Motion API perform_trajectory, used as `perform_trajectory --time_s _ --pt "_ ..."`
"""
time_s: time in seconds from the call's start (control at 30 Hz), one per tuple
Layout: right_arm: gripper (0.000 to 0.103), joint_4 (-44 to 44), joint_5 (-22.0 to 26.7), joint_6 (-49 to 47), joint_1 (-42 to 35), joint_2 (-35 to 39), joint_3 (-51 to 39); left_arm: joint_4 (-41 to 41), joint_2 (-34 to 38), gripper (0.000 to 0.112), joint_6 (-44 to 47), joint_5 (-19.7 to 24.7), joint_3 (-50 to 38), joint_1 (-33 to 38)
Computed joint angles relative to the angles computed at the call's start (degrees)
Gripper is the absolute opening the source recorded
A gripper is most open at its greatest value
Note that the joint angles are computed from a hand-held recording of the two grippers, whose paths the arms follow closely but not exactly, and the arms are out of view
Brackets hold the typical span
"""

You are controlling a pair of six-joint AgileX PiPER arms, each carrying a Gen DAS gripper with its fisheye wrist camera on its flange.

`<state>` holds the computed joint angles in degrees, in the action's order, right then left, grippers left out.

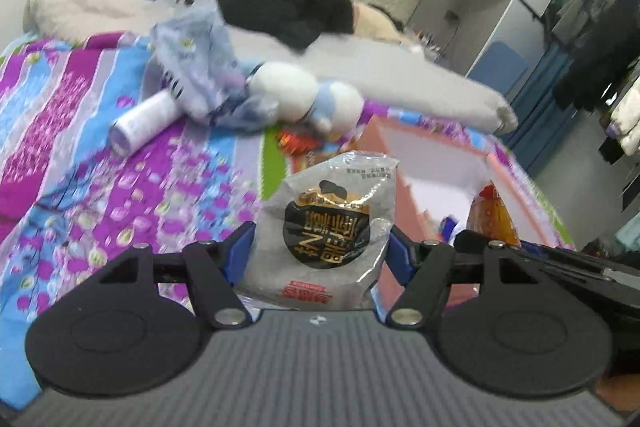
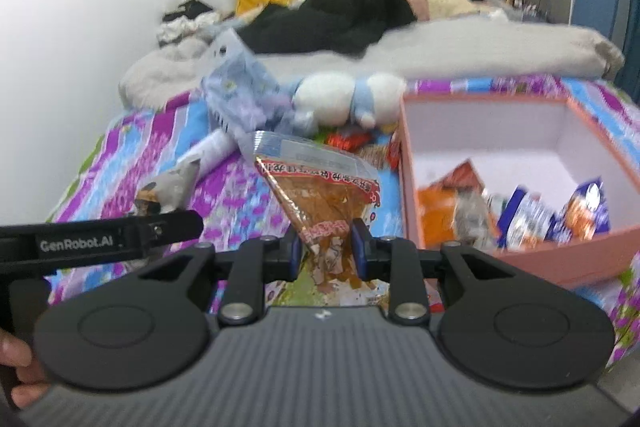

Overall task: Organize snacks
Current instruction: 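Carry both held bags over the pink box with both tools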

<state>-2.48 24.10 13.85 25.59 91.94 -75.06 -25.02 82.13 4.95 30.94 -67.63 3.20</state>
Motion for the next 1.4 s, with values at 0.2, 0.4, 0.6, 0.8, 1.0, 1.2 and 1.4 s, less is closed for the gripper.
perform_trajectory --time_s 0.2,0.4,0.6,0.8,1.0,1.2,1.4 --pt "0.029 2.3 1.7 -3.0 -2.3 -0.2 -5.1 7.3 2.2 0.072 -8.4 1.5 -9.0 -4.4" --pt "0.029 4.9 1.8 -7.3 -5.1 0.9 -8.9 12.7 6.8 0.065 -13.3 2.1 -18.5 -8.5" --pt "0.029 9.1 2.2 -12.6 -8.5 3.6 -8.8 13.5 9.1 0.065 -15.8 1.7 -17.0 -8.5" --pt "0.029 15.8 1.0 -17.9 -10.3 4.4 -2.1 3.1 11.6 0.066 -8.6 2.6 -9.1 -4.7" --pt "0.029 17.6 -0.6 -18.6 -10.7 5.4 2.2 -3.6 17.3 0.068 -2.3 2.1 -5.7 -5.2" --pt "0.029 18.0 -2.0 -20.3 -11.7 5.1 4.8 -9.3 25.8 0.075 4.6 0.9 -9.1 -7.7" --pt "0.029 19.4 -2.7 -22.6 -13.9 4.5 6.2 -1.1 33.4 0.076 1.4 0.6 -16.3 -11.9"
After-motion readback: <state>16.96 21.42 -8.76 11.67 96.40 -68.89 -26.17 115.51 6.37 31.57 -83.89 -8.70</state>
